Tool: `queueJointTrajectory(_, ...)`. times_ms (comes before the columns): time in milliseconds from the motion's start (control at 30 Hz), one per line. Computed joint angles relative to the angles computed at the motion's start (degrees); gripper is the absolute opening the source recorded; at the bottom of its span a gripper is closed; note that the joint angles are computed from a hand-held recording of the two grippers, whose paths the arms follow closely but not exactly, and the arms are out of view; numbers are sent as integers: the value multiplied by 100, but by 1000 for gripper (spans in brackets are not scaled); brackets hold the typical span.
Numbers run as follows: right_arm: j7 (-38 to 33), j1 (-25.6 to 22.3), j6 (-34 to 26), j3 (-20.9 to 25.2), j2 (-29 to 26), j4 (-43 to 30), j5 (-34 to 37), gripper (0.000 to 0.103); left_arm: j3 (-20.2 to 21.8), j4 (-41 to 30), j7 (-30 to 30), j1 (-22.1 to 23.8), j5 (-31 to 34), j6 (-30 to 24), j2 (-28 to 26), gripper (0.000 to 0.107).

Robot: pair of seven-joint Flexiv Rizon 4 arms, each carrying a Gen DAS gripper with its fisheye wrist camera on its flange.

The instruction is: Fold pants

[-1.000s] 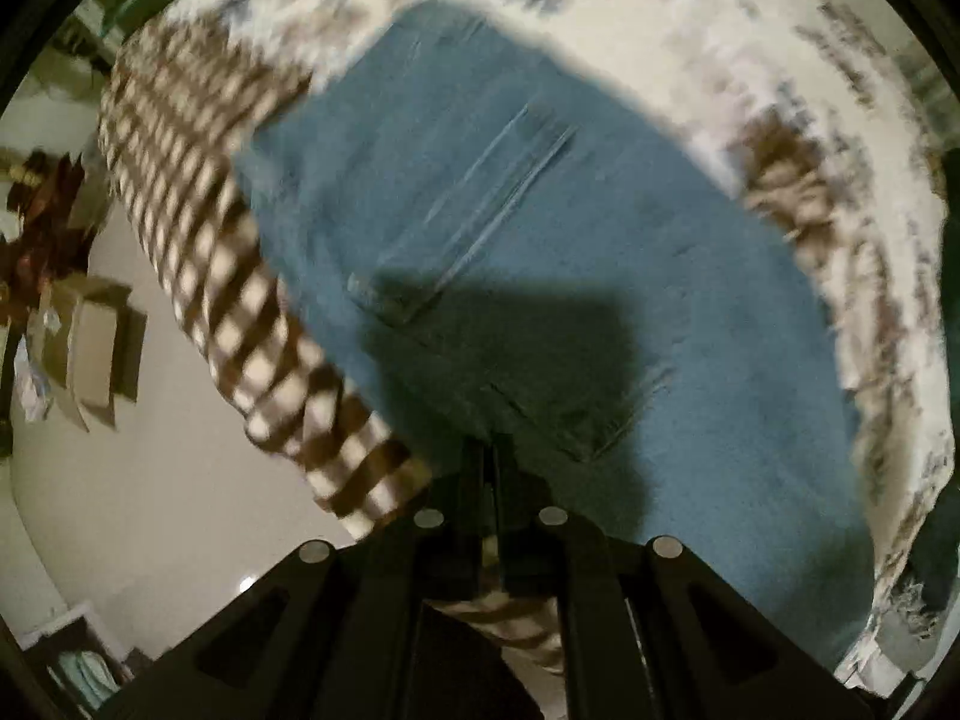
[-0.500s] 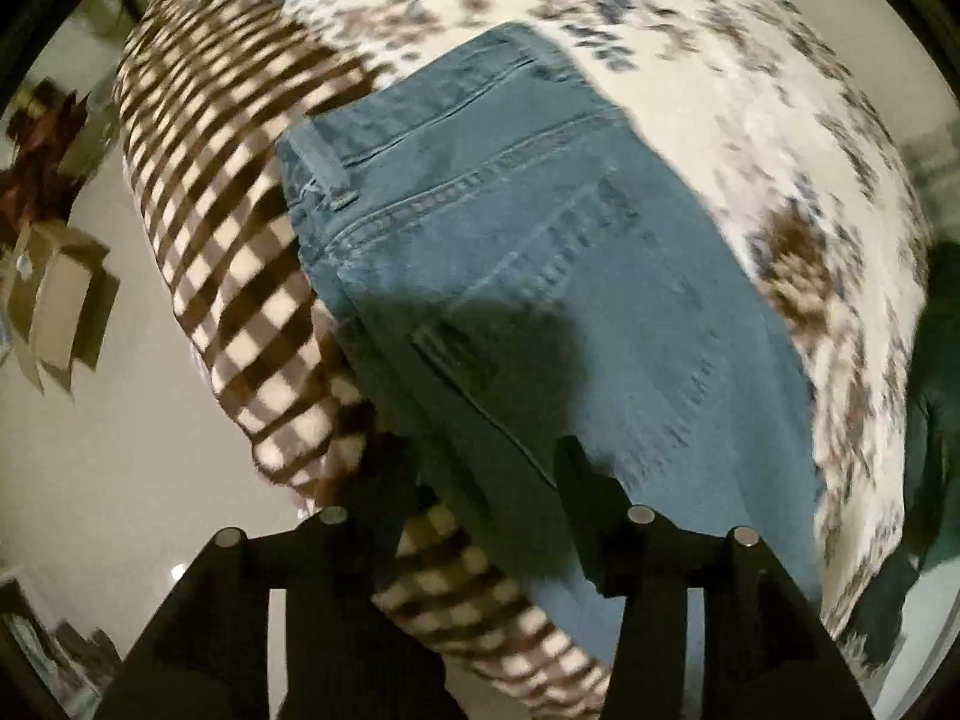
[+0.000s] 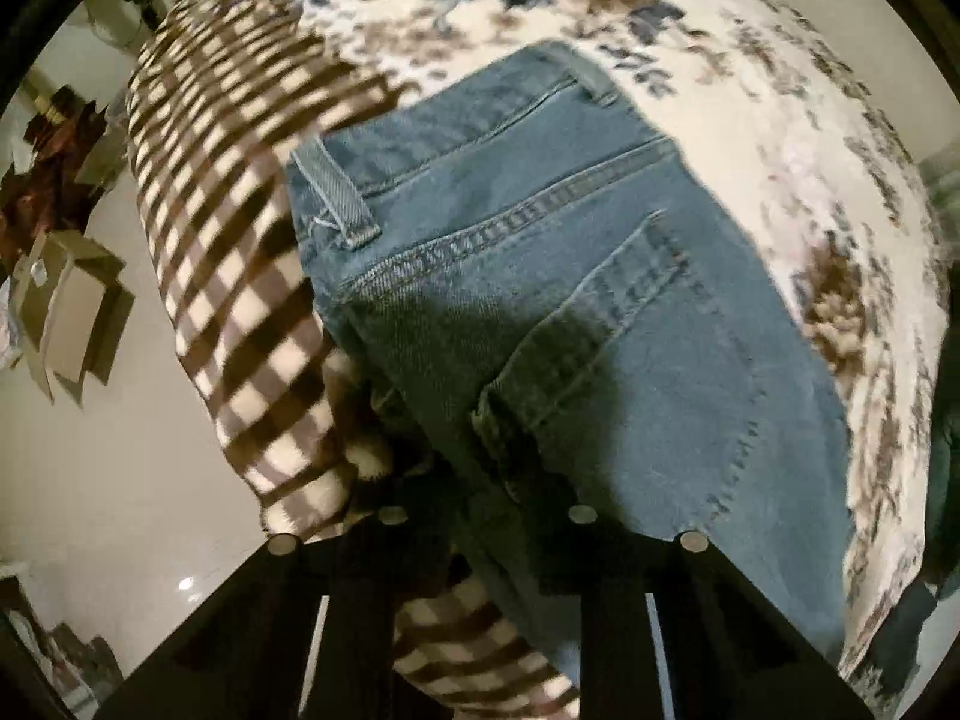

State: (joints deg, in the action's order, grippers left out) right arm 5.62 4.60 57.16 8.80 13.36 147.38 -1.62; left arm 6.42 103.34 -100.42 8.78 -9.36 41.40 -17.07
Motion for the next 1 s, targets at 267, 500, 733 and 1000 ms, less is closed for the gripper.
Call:
queueJointTrajectory(267, -128, 61, -804, 42, 317, -188, 48, 2, 28, 191, 585, 200, -192, -110, 89, 16)
queueJointTrajectory(500, -1101, 265, -957, -267, -18, -278, 945, 18, 77, -242, 335, 5, 356, -660, -39, 20)
queueJointTrajectory(733, -2153, 276, -1264, -320, -10, -1072, 788, 62, -115, -161, 690, -262, 573, -700, 575, 87)
queueJointTrajectory(1000, -3185, -104, -1766, -577, -1140, -2072, -128, 69, -662, -140, 1380, -1091, 692, -421, 340, 88)
